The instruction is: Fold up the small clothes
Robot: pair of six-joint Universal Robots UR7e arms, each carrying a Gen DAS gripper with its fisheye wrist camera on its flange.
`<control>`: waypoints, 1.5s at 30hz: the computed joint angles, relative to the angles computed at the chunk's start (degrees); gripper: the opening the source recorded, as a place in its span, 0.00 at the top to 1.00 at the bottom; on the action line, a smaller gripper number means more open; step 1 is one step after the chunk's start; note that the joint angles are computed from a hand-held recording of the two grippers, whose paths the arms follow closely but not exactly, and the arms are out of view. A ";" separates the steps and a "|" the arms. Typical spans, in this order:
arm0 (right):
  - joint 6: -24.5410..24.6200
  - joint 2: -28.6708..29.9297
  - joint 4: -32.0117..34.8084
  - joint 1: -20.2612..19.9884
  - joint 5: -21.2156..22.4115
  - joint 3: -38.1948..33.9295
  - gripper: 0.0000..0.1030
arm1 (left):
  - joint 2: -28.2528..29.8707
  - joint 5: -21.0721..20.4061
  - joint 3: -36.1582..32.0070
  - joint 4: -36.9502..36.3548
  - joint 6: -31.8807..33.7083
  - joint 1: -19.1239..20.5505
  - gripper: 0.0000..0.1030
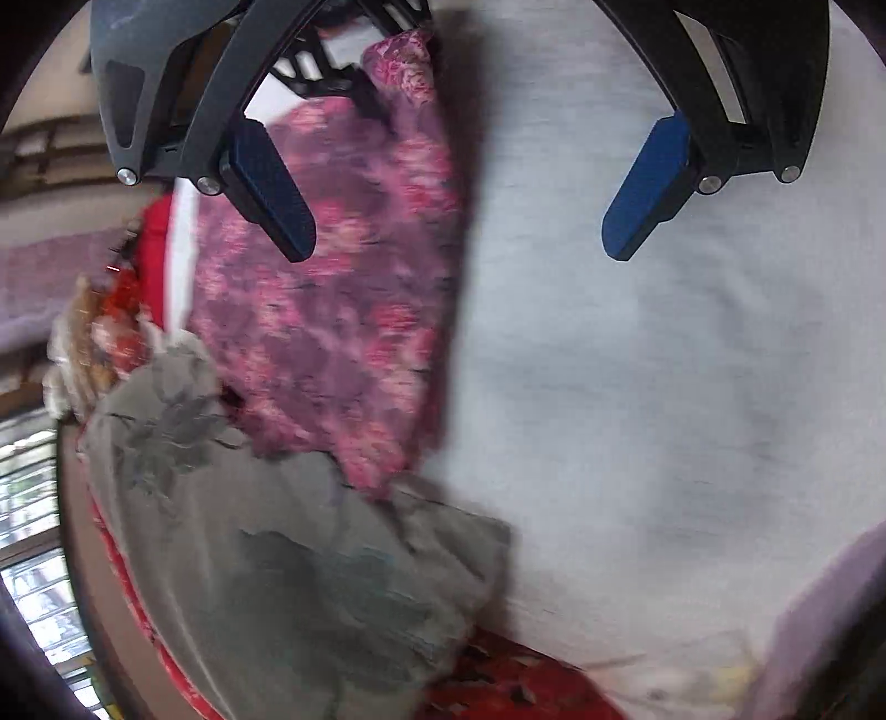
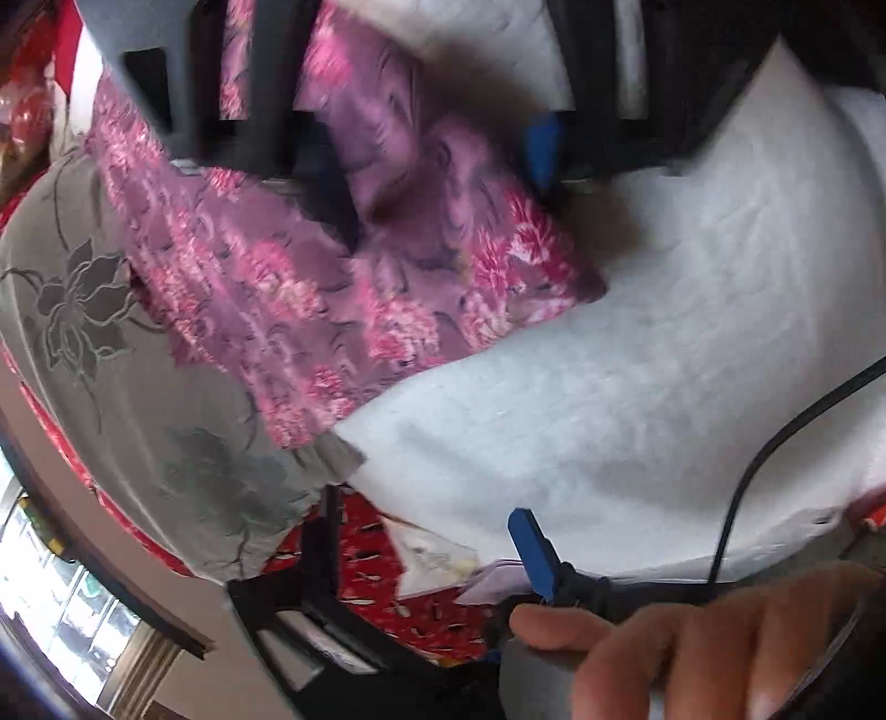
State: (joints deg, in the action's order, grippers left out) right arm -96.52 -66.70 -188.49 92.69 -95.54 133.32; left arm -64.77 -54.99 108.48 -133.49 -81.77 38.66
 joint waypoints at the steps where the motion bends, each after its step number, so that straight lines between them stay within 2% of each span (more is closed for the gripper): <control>1: 1.29 -0.89 1.95 0.02 0.43 -0.32 0.91 | 0.66 -1.39 0.01 -3.34 1.84 0.79 0.00; 4: 3.88 -3.66 6.10 -1.31 4.39 -1.66 0.95 | 3.81 -4.65 -1.83 -9.25 6.09 3.25 0.00; 9: 7.33 -6.69 12.05 -2.24 8.54 -4.03 0.95 | 9.78 -8.58 -8.38 -8.06 8.48 5.69 0.00; 11: 8.52 -7.46 14.08 -2.62 9.48 -4.67 0.95 | 11.90 -8.53 -10.75 -7.32 9.20 5.80 0.00; 12: 9.19 -7.60 15.03 -2.73 9.85 -5.17 0.95 | 12.99 -7.06 -11.92 -6.37 8.60 5.30 0.00; 13: 9.89 -7.91 16.11 -2.76 10.03 -5.53 0.95 | 14.22 -3.19 -12.32 -7.76 9.22 4.88 0.00; 14: 10.76 -8.90 17.85 -2.73 10.13 -5.72 0.95 | 14.92 -1.71 -13.10 -7.12 8.78 4.42 0.08; 15: 11.45 -9.29 19.21 -2.88 10.39 -6.15 0.95 | 15.36 -1.21 -14.02 -6.10 8.78 4.21 0.24; 16: 11.77 -9.51 19.92 -3.05 10.66 -6.44 0.95 | 15.87 -1.00 -15.16 -4.82 8.76 4.15 0.33; 18: 12.96 -10.15 21.83 -3.53 11.40 -7.25 0.95 | 16.78 -0.14 -17.75 -0.60 7.62 3.78 0.69; 20: 14.74 -10.69 23.92 -4.07 12.06 -8.26 0.95 | 17.46 0.67 -19.73 2.91 6.23 3.41 0.81; 25: 21.93 -12.93 32.32 -5.56 14.75 -12.23 0.95 | 18.95 3.77 -23.23 6.45 3.92 1.56 0.85; 33: 28.49 -14.86 43.12 -8.20 20.18 -19.40 0.95 | 26.82 6.36 -36.92 14.60 4.81 -0.49 0.85; 40: 35.91 -13.57 51.20 -11.79 22.48 -27.99 0.95 | 38.62 5.95 -54.86 21.96 7.75 -0.45 0.85; 45: 42.12 -11.59 56.18 -14.98 23.41 -34.49 0.95 | 49.53 4.11 -72.17 27.91 11.18 0.31 0.87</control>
